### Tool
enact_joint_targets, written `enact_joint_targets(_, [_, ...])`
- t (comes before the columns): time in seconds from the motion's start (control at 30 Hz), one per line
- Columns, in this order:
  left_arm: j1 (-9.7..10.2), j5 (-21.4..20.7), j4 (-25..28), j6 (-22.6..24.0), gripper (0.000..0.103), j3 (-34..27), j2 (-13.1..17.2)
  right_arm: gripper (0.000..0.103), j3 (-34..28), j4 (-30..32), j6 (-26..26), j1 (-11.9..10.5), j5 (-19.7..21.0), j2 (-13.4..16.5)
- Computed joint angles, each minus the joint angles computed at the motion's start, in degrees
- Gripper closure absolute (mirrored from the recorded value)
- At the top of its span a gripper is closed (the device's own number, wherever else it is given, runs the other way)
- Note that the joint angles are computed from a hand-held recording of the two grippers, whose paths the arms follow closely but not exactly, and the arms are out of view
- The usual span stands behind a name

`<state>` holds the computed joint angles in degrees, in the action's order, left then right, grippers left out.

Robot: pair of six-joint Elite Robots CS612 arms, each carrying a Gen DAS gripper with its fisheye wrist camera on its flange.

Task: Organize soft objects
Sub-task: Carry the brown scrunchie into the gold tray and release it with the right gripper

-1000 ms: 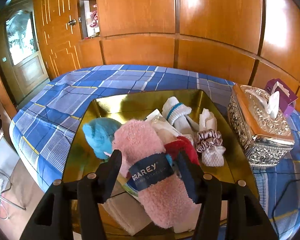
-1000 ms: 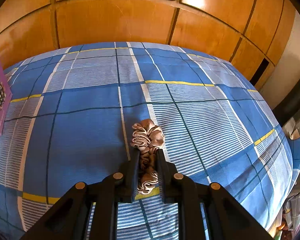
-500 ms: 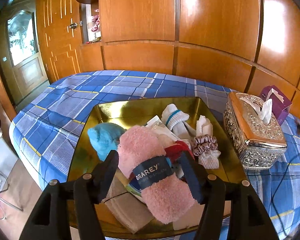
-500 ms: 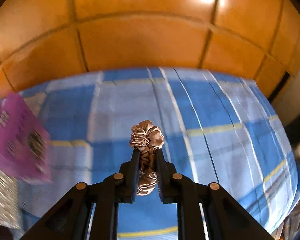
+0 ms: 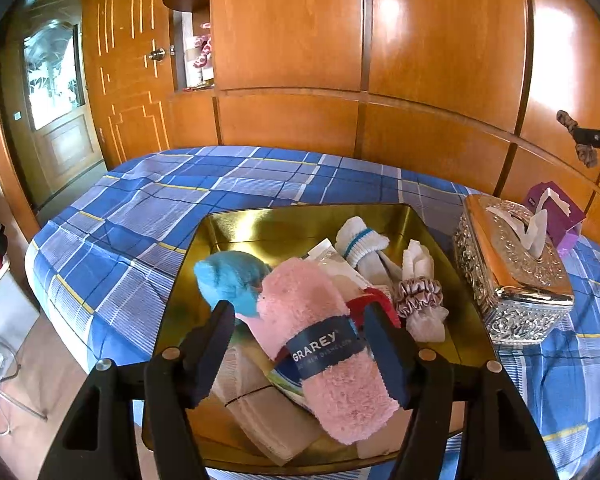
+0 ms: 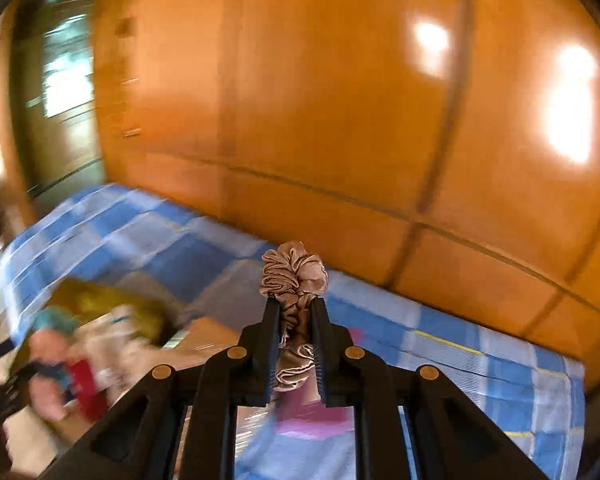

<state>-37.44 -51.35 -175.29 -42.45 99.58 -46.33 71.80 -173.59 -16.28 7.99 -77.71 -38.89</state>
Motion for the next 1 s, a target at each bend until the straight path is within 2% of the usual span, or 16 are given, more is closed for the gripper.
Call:
enact_joint_targets(0.27, [-0.18, -0.04, 0.15, 0.02, 0.036, 0.02, 0.08, 0.089, 8.05, 2.65, -7.47, 1.62, 9.95, -2.57])
enact_joint_targets(0.43, [-0.28, 0.05, 0.37, -0.24, 0.036, -0.01, 0.12, 0.089, 9.98, 6.75, -11.49, 2.67, 13.14, -2.62])
enact_joint_targets(0.67, [0.07, 0.31, 0.58, -1.37, 0.036, 0.30, -0.09, 0.089, 8.00, 11.85, -13.91, 4.52, 13.21, -0.87])
enact_joint_targets(1.0, [0.63, 0.84, 0.89, -3.62, 0.036, 0.90, -0.45, 0.089, 2.50, 15.85, -12.44, 6.66, 10.17, 2.59])
